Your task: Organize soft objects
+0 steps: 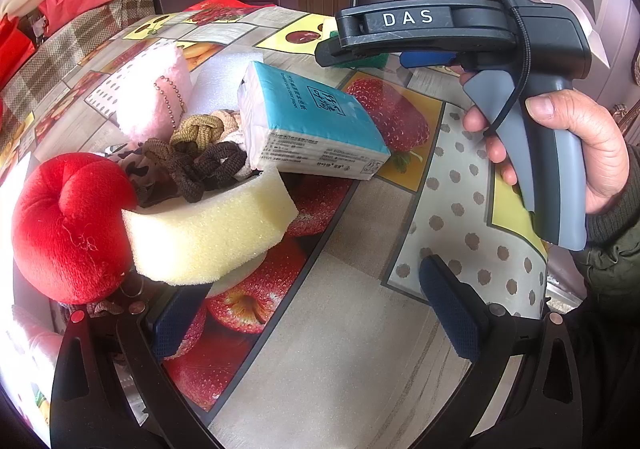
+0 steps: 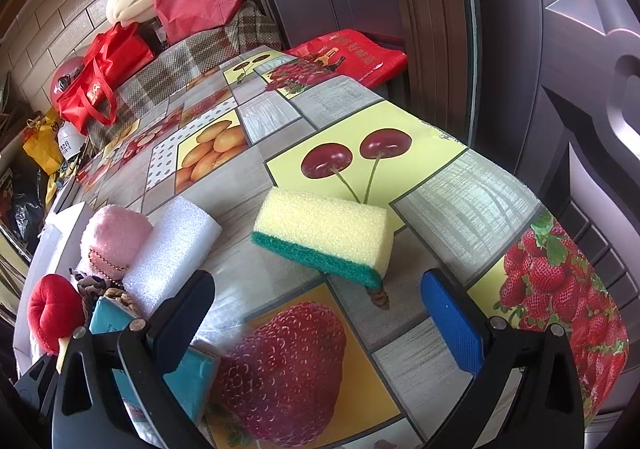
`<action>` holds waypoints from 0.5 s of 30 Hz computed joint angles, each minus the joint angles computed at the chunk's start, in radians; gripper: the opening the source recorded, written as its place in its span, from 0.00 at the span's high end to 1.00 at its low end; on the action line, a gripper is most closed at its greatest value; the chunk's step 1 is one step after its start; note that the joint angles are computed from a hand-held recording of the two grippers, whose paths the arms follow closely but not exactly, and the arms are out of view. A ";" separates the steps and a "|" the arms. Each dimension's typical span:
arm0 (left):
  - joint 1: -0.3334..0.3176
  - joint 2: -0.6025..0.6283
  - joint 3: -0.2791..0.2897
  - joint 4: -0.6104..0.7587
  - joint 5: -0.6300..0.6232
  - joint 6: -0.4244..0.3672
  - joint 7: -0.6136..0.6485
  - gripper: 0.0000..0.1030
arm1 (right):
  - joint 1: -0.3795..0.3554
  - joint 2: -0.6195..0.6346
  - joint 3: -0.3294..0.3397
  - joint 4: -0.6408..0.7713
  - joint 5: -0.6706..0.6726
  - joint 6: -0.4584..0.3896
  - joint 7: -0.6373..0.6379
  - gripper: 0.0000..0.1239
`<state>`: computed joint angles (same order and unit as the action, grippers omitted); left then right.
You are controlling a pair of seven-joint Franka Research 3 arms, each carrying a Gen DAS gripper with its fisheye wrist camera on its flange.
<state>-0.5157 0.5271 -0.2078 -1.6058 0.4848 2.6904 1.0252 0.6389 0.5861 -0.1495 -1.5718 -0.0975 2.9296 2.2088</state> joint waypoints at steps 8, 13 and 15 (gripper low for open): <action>-0.003 0.000 0.003 0.001 0.002 -0.001 -0.002 0.01 | -0.005 -0.002 0.006 -0.005 0.008 0.009 -0.005 0.17; -0.003 0.002 0.000 0.007 -0.001 -0.006 0.000 0.01 | -0.004 -0.005 0.006 -0.013 0.017 0.017 -0.010 0.17; -0.003 0.002 0.000 0.006 0.000 -0.006 -0.001 0.01 | -0.004 -0.006 0.005 -0.013 0.019 0.017 -0.012 0.17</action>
